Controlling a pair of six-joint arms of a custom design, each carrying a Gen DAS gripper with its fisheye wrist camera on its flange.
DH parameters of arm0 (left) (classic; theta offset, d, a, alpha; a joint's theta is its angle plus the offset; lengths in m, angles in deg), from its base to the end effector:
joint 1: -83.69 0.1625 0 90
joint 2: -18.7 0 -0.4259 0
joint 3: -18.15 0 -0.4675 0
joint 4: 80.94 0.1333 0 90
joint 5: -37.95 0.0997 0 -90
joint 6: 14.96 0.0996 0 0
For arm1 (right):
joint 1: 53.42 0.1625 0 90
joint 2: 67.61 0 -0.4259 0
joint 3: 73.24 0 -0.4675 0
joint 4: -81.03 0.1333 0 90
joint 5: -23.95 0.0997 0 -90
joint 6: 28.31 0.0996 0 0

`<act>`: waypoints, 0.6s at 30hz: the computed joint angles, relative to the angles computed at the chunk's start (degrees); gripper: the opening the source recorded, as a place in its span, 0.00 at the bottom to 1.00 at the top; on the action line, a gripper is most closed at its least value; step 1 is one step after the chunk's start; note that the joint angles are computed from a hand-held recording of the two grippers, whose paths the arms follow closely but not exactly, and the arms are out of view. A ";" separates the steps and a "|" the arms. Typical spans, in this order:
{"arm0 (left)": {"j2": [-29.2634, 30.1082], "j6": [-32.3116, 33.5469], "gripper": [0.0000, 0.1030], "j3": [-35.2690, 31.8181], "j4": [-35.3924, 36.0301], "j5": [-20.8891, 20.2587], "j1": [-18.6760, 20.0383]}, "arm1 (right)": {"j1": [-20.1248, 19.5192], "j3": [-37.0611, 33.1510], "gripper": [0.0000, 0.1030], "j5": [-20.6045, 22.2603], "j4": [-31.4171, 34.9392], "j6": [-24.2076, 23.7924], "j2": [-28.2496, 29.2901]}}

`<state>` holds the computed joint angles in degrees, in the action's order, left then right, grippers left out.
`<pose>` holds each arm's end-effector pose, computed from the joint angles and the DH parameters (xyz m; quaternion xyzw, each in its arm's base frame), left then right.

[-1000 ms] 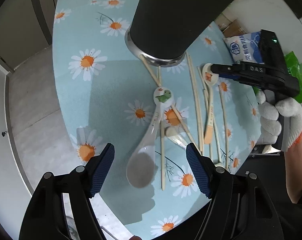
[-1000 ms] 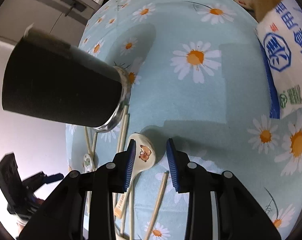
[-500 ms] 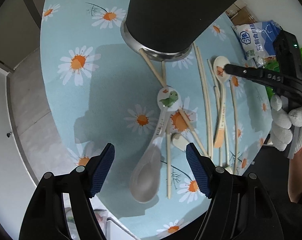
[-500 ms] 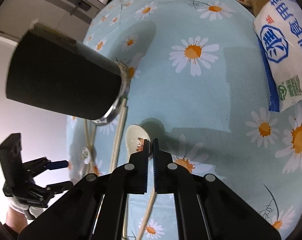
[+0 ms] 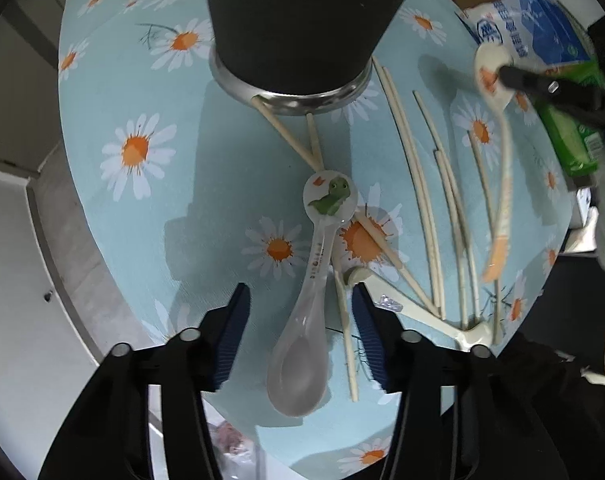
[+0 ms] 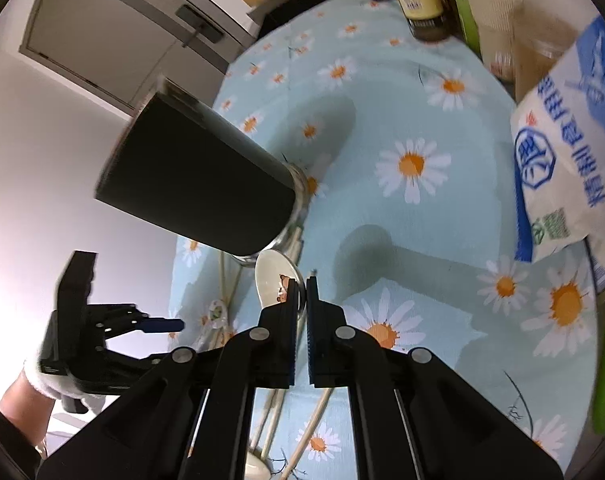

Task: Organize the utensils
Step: 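Grasp the bear-print spoon with the right tool while the left grasps the dinosaur spoon, then lift both spoons and carry them above the black holder's opening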

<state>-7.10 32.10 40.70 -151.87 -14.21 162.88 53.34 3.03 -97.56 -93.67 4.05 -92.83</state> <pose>0.0175 -0.9447 0.2715 0.4924 0.7984 0.2236 0.2647 0.3111 -0.7514 -0.0350 -0.2029 -0.9020 0.3614 0.1206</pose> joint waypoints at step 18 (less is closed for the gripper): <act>-4.20 3.09 0.13 12.16 -7.73 3.83 -1.59 | 2.04 1.86 0.05 -2.56 -0.61 -0.06 -1.21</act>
<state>-11.30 35.19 52.86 -159.60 -10.37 161.29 55.38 4.88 -100.13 -94.28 4.00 -94.04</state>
